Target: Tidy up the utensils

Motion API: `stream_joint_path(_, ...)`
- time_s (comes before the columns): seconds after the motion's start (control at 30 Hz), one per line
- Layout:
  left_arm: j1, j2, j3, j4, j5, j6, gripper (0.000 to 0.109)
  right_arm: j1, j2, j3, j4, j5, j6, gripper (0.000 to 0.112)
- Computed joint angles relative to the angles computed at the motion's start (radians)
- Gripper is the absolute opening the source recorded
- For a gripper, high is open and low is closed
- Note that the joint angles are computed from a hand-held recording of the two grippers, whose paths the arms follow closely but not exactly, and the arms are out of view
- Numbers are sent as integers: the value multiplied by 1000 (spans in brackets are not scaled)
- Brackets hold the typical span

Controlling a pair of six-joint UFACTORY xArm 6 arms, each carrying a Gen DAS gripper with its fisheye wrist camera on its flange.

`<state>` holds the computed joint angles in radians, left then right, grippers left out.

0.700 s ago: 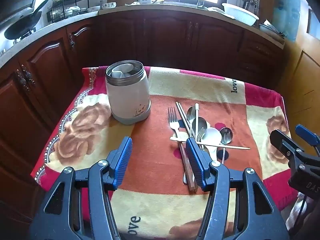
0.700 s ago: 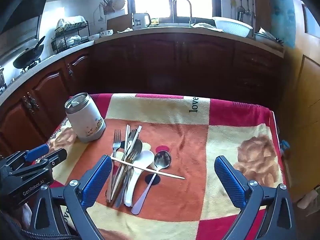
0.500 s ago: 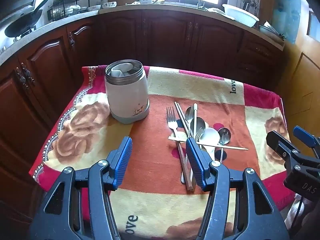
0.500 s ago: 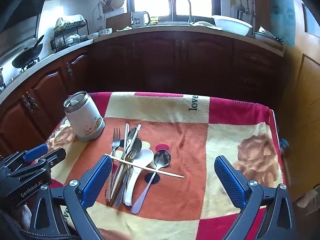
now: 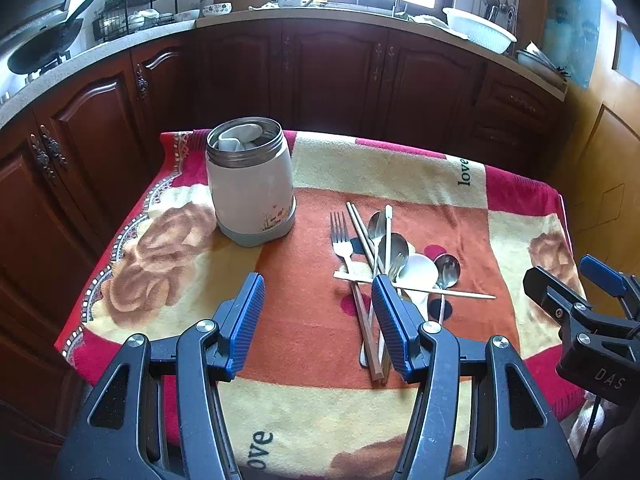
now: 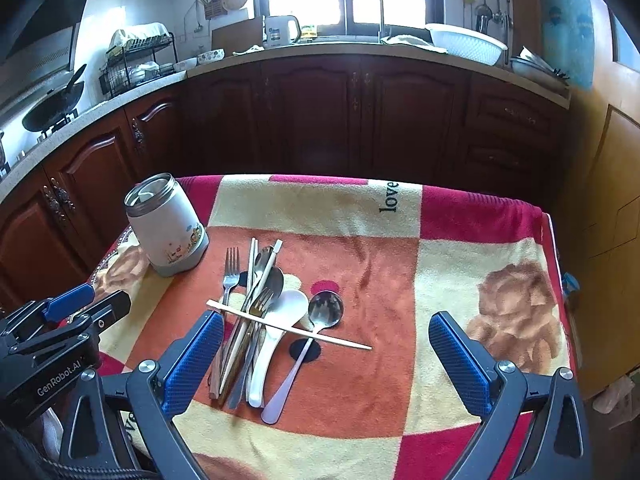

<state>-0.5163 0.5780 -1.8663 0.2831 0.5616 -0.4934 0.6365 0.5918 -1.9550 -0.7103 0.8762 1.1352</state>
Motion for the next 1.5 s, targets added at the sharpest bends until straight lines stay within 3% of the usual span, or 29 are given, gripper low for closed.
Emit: stream_joint_path(1.5, 1, 35, -43, -32, 51, 16, 56, 4, 82, -97, 86, 9, -126, 102)
